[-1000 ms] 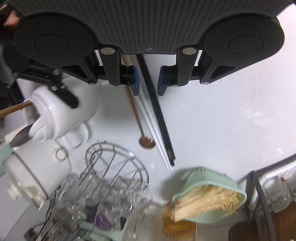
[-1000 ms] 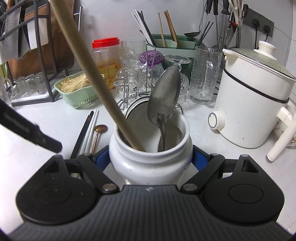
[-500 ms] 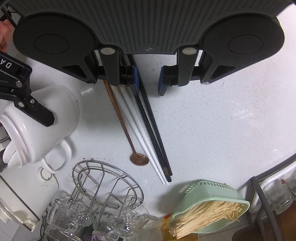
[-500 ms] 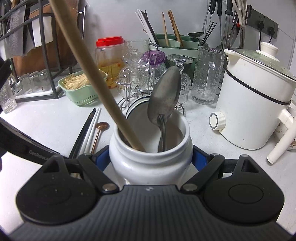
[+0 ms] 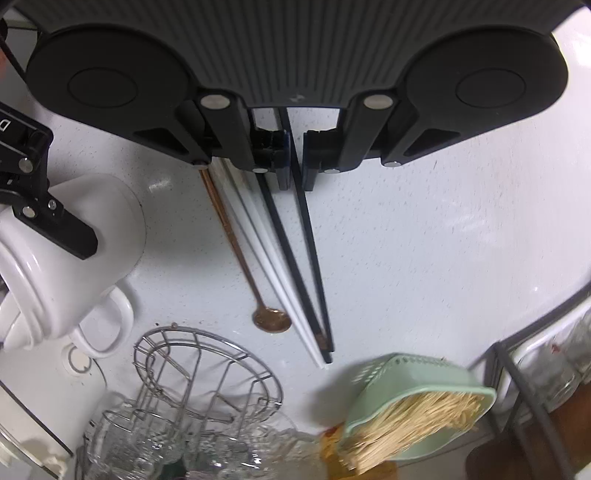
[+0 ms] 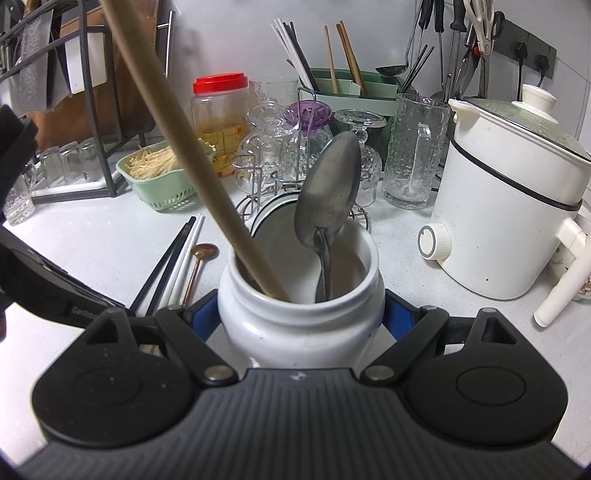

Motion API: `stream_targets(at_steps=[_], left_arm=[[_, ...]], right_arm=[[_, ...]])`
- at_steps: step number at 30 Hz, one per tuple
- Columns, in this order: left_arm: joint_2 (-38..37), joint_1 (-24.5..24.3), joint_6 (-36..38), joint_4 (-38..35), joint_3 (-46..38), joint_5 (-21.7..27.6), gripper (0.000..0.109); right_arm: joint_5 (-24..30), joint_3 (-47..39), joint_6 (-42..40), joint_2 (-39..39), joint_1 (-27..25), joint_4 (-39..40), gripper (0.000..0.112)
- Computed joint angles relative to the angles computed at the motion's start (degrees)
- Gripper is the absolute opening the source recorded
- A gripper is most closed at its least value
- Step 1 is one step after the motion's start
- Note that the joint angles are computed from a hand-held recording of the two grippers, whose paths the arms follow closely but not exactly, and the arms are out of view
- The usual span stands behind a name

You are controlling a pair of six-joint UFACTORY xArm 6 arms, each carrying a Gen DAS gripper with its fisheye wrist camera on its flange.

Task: Organize utensils
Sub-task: 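Move the open left gripper over the black and white chopsticks, then close the left gripper on the black chopstick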

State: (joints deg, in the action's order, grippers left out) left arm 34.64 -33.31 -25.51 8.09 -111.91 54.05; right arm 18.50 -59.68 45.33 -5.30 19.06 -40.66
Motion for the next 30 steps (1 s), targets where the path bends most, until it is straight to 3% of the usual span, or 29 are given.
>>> stream_targets(at_steps=[18, 30], left_arm=[[-17.80, -1.35, -6.80, -6.47, 24.40, -7.52, 0.004], [-25.80, -5.07, -9.63, -10.22, 34.24, -8.37, 0.005]], right_arm=[[-4.50, 3.13, -13.19, -1.54, 0.00, 9.94, 0.091], [-6.59, 4.12, -22.65, -1.69, 0.19, 17.72, 0.091]])
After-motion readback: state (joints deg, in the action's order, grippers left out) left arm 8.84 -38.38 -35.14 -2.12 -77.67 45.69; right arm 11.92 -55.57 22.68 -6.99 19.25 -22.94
